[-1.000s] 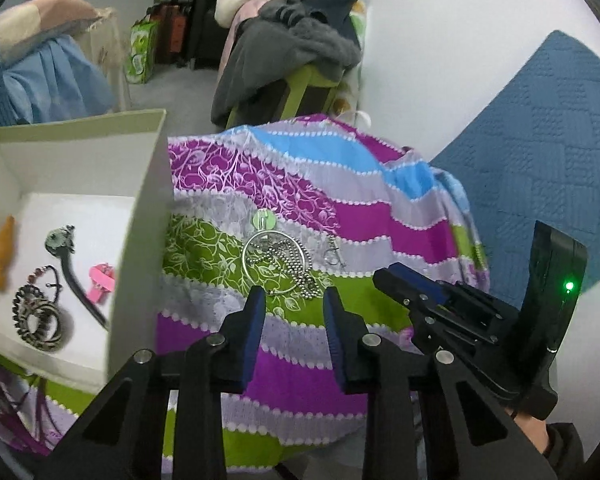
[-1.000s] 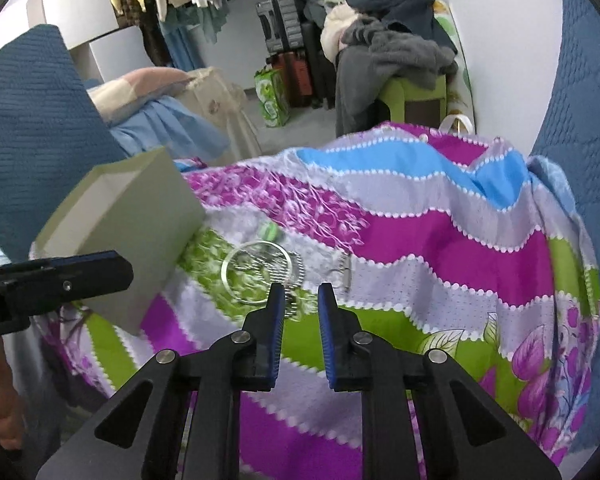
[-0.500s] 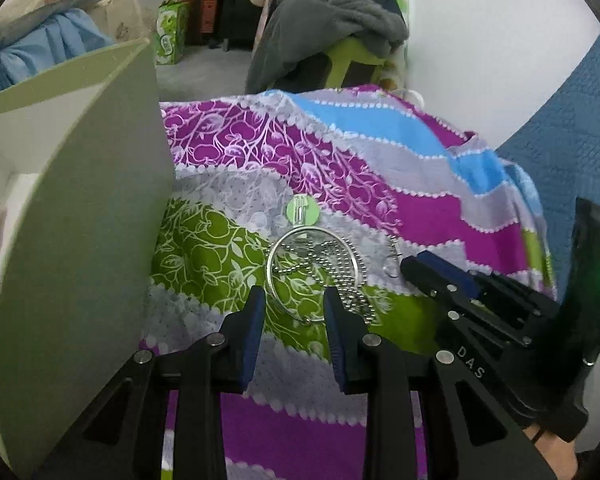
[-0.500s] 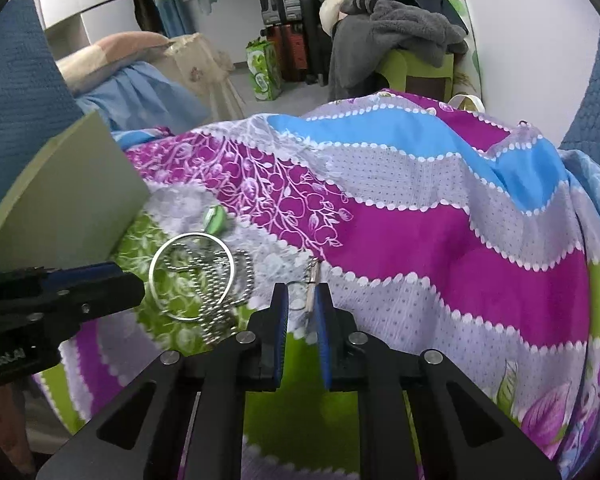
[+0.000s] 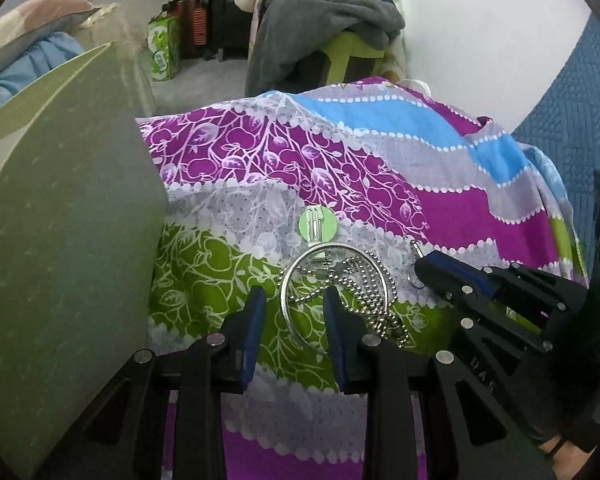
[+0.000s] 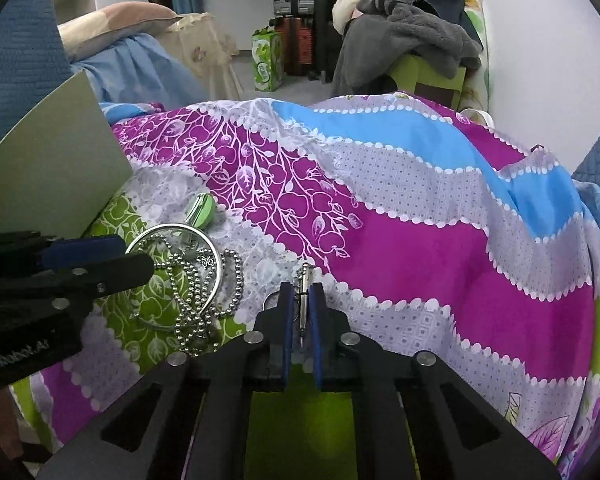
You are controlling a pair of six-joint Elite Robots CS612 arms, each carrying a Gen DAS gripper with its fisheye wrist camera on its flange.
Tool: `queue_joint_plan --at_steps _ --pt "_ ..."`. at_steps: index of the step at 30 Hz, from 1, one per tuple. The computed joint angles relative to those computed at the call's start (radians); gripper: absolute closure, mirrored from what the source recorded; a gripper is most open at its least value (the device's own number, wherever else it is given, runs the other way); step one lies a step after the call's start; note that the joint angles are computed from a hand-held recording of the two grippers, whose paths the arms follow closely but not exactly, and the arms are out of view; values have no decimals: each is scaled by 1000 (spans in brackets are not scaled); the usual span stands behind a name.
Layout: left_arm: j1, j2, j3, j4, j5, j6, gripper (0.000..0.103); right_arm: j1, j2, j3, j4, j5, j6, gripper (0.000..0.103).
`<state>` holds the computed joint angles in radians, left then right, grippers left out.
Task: Organize jewelry
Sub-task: 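Grasp the silver hoop with the left tool while the right tool grasps a small silver earring, then carry the silver hoop and earring with both tools over the white box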
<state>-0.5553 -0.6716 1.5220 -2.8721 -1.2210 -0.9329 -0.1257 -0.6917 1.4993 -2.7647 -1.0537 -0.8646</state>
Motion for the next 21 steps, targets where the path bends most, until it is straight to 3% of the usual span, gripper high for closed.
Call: queue_joint_plan --at_steps 5,10,21 --pt "-1 7 -11 9 13 19 82 -2 2 -12 23 3 27 100" --pt "-8 12 -31 67 49 48 97 -7 4 -19 40 11 48 100" --pt "-20 -20 13 -2 54 55 101 -15 -15 -3 25 22 94 100"
